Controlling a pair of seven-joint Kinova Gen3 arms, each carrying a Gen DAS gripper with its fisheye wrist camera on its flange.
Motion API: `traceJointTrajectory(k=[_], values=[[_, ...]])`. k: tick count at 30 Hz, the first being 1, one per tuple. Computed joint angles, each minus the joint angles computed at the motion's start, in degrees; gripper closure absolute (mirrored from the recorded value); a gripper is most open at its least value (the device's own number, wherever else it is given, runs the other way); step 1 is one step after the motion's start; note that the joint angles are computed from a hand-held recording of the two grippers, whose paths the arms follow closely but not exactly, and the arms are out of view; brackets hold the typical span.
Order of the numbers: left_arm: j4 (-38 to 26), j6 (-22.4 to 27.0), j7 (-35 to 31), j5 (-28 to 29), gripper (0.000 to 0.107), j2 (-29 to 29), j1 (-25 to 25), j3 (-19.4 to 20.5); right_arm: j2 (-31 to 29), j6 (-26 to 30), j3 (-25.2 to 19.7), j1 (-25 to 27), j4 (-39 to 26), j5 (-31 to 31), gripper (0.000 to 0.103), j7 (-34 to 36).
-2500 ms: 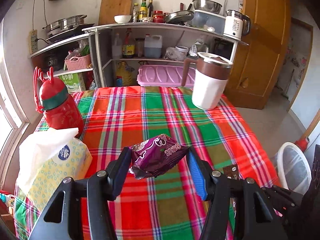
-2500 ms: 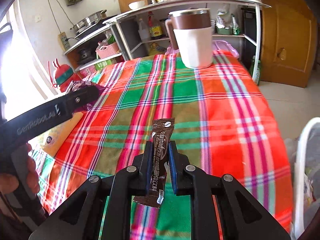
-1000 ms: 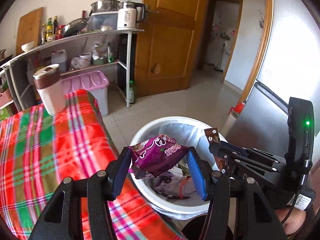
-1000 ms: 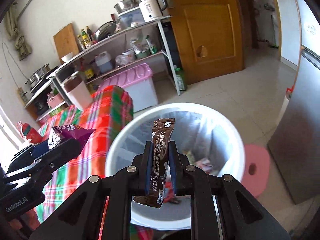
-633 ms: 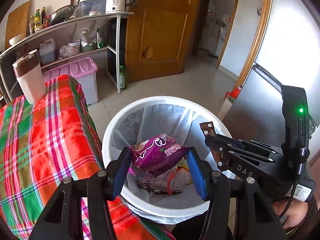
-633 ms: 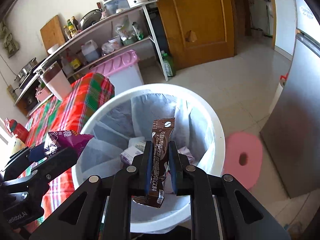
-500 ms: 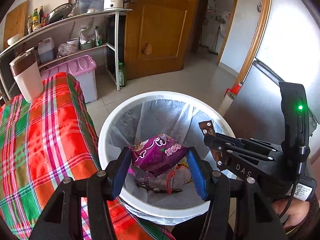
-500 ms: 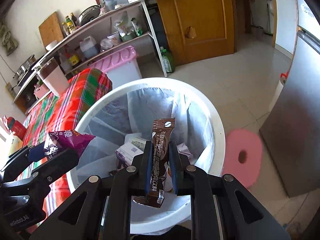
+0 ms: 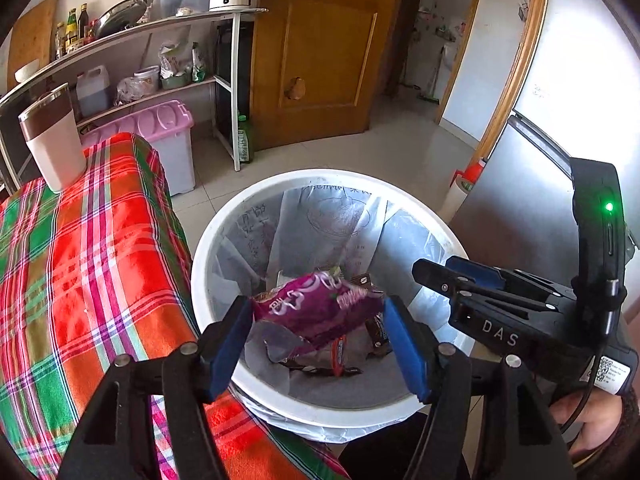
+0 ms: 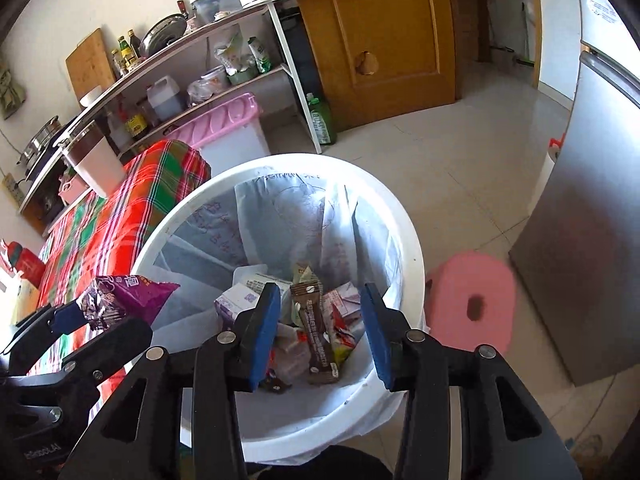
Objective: Collect trash
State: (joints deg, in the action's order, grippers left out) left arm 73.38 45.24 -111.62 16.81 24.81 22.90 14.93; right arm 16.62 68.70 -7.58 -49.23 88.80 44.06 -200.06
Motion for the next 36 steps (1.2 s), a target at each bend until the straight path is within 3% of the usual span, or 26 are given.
traceJointTrajectory(k=[5,18,22,26,30,36], values=[[2.58,-1.64,-1.63,1.27,0.036,-1.75,-1.15,0.53,0.71,2.72,-0.58,-1.6,-1.34,0.98,0.06,-0.88],[17.2,-14.0,-5.8,4.8,0.036,-11.42,-4.48,0.94,5.85,18.84,-0.24,-13.36,-8.86,6.8,0.06,-7.18],[21.15,-17.21,-6.25,5.46,0.036,-14.23,-4.67,0.63,8.74,24.24,0.63,-16.64,-12.63,7.55,0.059,-6.34],[23.3,-17.08,-10.78,10.99,0.036,-15.65,-7.49,2.14,9.36,25.18,0.77,-18.83,-13.15,8.56,0.059,-7.73],[24.98,-18.7,-7.01,7.47,0.036,-17.18,-4.57,-0.28,9.61,25.51,0.97,-20.34,-13.45,9.15,0.059,-8.51],[27.11,-20.01,-6.83,9.1,0.036,-18.88,-4.83,-0.86,10.63,25.61,1.28,-21.66,-14.83,9.83,0.059,-8.43]])
